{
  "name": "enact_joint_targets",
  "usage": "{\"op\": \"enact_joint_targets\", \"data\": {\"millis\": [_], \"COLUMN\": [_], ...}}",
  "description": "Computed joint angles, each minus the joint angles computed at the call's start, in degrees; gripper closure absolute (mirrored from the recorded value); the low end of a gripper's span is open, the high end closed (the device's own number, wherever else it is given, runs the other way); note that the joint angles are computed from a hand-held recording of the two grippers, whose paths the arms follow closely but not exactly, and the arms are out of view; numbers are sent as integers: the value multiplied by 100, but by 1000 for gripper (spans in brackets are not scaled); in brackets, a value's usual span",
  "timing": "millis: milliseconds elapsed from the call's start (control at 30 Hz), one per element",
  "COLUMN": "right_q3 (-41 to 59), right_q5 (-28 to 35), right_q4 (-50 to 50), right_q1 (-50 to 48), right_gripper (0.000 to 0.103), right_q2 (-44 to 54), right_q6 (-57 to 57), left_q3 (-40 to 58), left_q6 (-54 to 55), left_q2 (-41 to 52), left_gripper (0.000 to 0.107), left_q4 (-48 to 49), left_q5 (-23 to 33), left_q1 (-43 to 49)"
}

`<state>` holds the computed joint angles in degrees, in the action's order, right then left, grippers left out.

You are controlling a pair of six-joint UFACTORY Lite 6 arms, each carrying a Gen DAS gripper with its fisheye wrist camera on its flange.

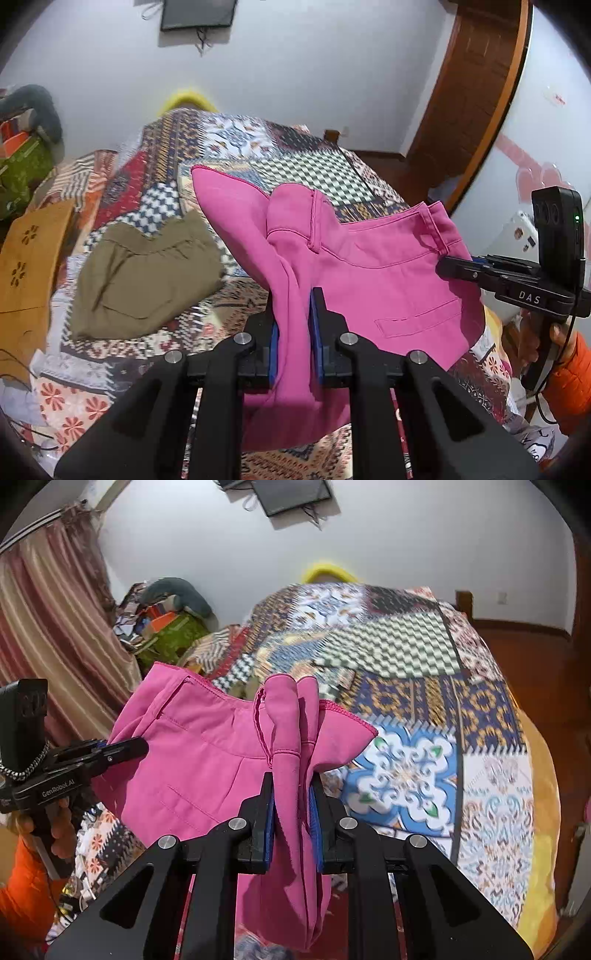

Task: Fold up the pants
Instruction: 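Grasp the pink pants waistband with both grippers and lift it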

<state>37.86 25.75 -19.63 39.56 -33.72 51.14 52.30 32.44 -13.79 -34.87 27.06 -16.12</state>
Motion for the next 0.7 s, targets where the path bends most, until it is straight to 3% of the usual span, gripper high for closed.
{"op": "enact_joint_targets", "data": {"millis": [367, 700], "right_q3": [1383, 3156], "right_q5": [-618, -979], "right_q4": [-1008, -514], "right_q1": [557, 647], "right_gripper": [88, 88], "right_q2": [1859, 3887], "right_q6": [830, -31], "left_q3": [-22, 513], "left_q6": [1294, 2761], "left_q2": [-417, 486], "left_gripper": [93, 93], "left_q4": [-679, -1494], "left_q5": [880, 1333], "left_q1": [1801, 3369]}}
